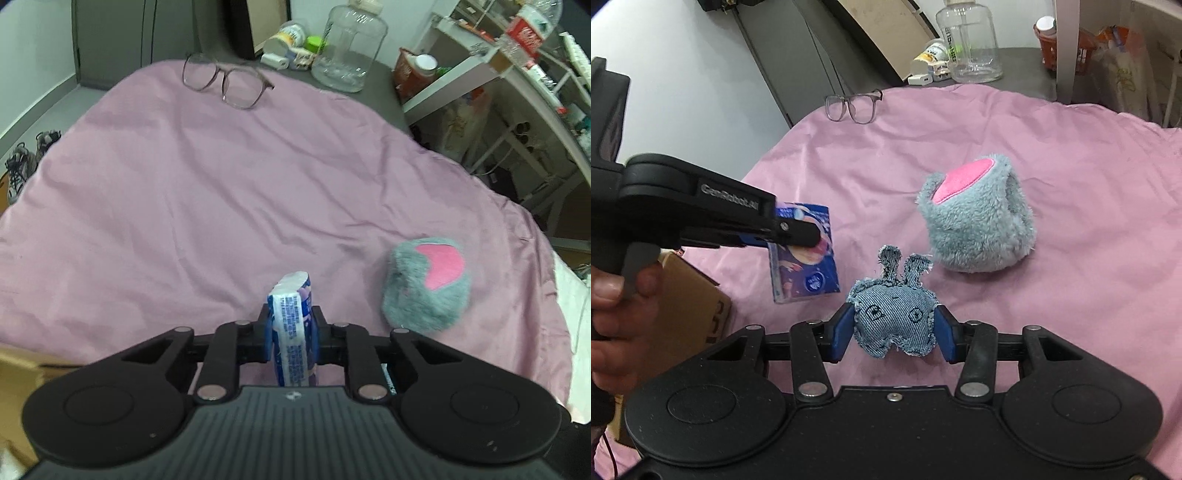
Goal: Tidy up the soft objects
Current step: 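Lift the card pack and bunny patch and carry them over the box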
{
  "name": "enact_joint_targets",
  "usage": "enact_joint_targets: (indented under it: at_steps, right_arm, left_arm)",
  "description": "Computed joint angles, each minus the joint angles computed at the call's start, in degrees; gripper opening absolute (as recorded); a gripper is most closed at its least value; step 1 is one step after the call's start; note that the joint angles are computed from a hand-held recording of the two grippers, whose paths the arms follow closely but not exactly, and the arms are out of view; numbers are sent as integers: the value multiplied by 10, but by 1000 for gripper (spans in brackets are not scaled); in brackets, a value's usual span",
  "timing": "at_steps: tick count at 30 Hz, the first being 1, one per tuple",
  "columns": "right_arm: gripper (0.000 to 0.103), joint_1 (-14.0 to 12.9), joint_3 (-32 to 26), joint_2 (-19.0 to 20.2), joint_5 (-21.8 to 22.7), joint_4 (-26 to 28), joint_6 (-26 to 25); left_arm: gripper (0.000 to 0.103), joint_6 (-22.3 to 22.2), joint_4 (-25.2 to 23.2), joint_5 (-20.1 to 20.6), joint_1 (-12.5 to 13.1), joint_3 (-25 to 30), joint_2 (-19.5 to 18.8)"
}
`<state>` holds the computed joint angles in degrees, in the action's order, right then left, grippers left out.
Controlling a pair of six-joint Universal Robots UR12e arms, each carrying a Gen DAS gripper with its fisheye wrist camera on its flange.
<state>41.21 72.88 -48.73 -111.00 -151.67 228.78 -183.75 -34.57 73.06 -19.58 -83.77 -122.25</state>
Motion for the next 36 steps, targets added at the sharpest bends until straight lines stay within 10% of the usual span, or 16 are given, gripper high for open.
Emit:
enact_joint_targets:
  at_steps: [36]
  right_arm:
    - [46, 69, -170, 51, -141, 101, -63]
  left_arm:
    - [18, 68, 91, -43, 98, -141, 136]
